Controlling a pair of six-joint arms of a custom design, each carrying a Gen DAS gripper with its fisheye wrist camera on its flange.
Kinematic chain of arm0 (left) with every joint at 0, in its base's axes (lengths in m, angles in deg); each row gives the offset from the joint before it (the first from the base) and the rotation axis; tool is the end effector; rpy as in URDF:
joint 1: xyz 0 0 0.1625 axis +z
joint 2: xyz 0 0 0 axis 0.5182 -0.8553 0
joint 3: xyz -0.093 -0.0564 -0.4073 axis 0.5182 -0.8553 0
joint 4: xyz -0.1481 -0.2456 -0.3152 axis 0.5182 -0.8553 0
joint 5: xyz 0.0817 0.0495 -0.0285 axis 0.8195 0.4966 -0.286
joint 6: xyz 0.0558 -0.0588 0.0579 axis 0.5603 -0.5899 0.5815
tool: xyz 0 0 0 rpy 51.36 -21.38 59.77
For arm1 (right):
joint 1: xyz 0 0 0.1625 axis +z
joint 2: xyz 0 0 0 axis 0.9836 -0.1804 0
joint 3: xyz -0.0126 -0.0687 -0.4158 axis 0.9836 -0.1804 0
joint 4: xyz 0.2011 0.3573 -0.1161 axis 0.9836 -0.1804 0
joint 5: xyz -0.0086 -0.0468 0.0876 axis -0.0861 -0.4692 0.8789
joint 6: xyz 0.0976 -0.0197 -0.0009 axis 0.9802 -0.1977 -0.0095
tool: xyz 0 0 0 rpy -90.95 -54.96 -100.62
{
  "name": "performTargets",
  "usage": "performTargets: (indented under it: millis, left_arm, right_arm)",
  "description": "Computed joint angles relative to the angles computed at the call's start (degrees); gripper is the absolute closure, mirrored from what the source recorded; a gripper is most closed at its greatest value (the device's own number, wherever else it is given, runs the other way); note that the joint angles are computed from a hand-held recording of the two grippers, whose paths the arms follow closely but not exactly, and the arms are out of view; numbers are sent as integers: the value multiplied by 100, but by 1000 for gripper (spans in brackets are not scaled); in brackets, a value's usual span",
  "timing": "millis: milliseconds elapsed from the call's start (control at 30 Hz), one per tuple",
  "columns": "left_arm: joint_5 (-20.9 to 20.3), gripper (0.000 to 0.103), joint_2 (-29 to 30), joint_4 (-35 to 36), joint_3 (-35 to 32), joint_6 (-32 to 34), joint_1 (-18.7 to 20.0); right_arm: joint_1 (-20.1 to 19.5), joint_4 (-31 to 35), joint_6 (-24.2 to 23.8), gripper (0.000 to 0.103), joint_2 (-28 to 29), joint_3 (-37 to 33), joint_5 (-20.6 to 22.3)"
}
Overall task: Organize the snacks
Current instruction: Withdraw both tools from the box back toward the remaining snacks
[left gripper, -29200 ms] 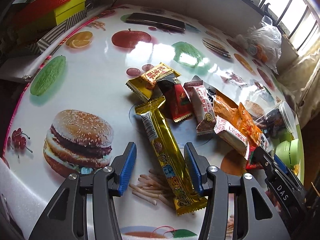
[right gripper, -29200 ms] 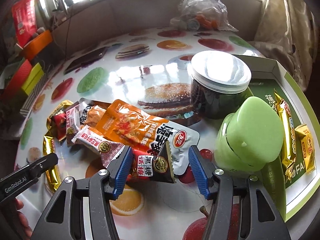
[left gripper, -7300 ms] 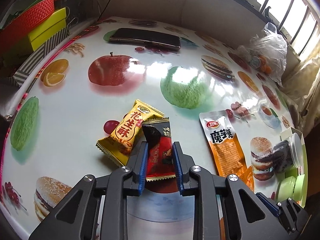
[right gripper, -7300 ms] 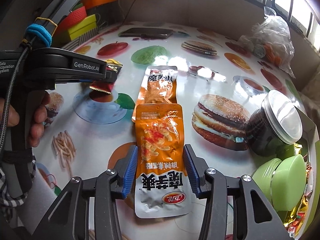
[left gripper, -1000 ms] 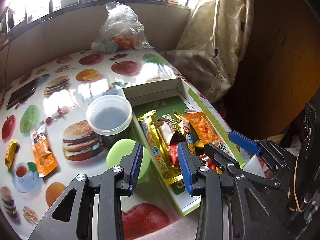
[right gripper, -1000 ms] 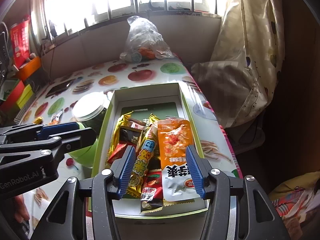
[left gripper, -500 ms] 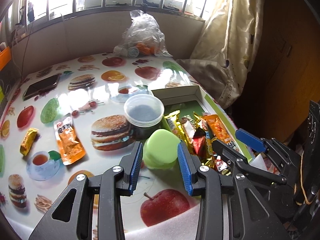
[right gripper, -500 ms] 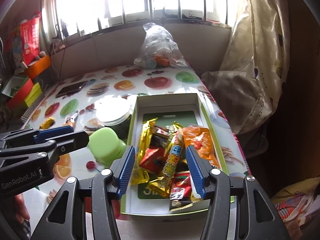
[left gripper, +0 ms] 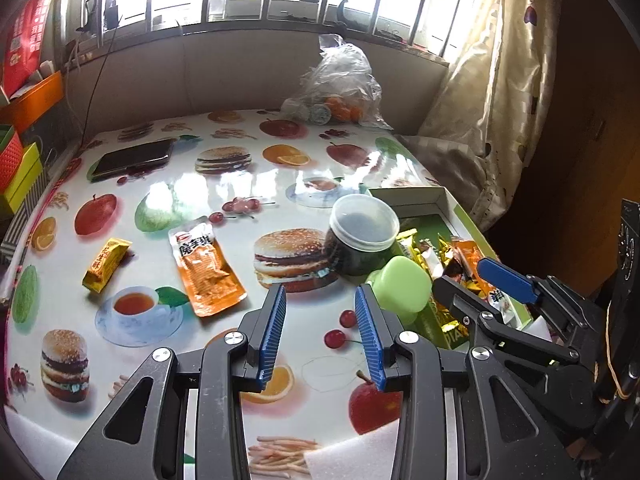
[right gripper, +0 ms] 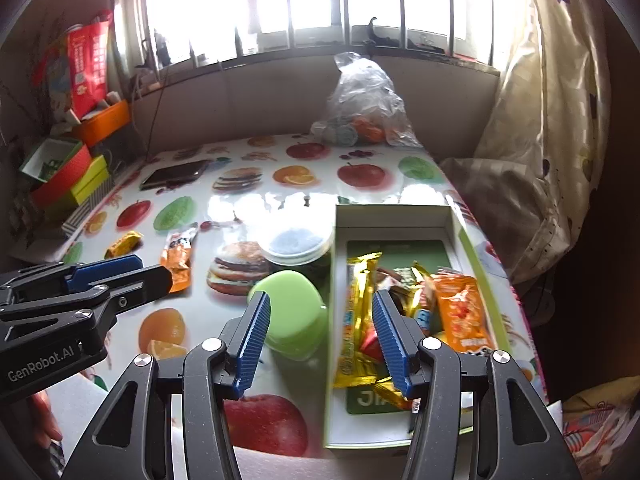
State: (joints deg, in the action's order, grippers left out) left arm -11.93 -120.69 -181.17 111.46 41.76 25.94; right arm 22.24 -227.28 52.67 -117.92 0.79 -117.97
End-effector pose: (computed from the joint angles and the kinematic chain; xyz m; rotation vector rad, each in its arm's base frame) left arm -0.2234 -0.7116 0.1715 0.4650 2.4354 -0.8346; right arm 0.2364 -0.7134 0.1379 0.6204 -2.3096 0.8918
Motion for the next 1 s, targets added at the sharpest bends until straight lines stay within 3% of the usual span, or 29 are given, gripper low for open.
performTargets:
  millis: [1000]
  left_arm:
    - [362,66,-523,-75,59,-188,721]
  right_arm:
    - [371,1326,-102,50,1308,-1603,80]
